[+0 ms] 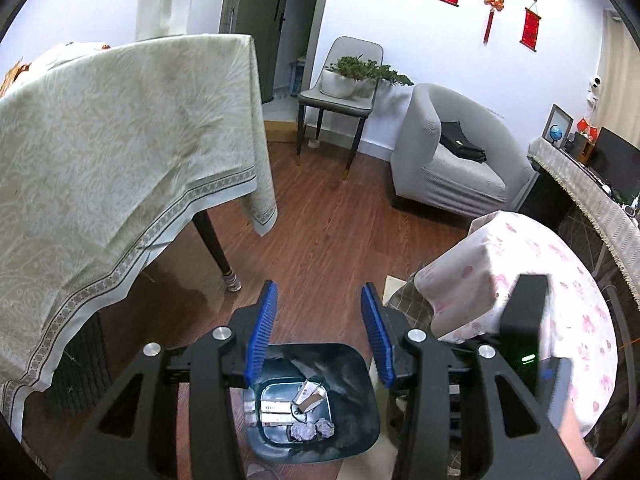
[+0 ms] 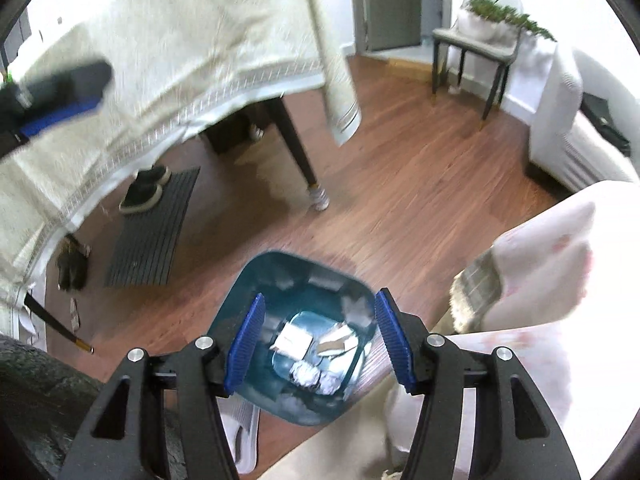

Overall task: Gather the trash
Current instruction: 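Move both tools from the bin back over the table, then grasp the white bottle cap with the left tool while the right tool grasps the clear plastic lid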

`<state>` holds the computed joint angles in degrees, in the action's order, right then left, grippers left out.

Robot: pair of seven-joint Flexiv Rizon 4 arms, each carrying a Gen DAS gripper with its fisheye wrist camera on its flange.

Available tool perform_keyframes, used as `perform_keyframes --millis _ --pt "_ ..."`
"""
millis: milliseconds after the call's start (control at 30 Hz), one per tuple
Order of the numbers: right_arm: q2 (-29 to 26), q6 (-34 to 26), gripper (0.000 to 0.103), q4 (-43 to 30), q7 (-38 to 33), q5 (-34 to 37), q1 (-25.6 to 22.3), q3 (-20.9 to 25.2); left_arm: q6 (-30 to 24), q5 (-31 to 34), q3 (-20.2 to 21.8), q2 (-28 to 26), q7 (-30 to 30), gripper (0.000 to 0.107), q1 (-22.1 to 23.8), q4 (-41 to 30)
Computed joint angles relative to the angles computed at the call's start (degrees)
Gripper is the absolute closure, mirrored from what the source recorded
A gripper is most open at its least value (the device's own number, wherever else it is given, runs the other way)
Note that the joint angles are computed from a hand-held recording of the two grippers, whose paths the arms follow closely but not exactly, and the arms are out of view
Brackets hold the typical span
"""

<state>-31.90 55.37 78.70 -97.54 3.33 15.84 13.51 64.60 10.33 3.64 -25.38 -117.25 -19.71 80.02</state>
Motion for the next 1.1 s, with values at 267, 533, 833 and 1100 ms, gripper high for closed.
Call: perform_keyframes --millis 267,533,833,1100 --pt "4.2 4.2 0.045 2.8 0.4 0.4 -3.0 -1.5 -1.5 0.1 -0.8 -3.5 1.3 0.052 -1.9 -5.1" --pt "7.3 7.8 0.045 6.6 1.9 -0.4 -6.1 -3.3 -3.5 -1.4 -2.2 -8.0 4.8 0.046 -4.2 -11.6" --pt "10.6 10.6 0.045 11.1 4.0 -1.4 -10.1 -5.4 -5.2 -3.2 -3.2 -13.1 8.5 0.04 -7.3 -19.0" --pt "12.2 11.2 0.045 13.0 4.6 -1.1 -13.2 -6.2 -8.6 -5.2 -4.3 -18.7 13.7 0.038 -10.0 -26.8"
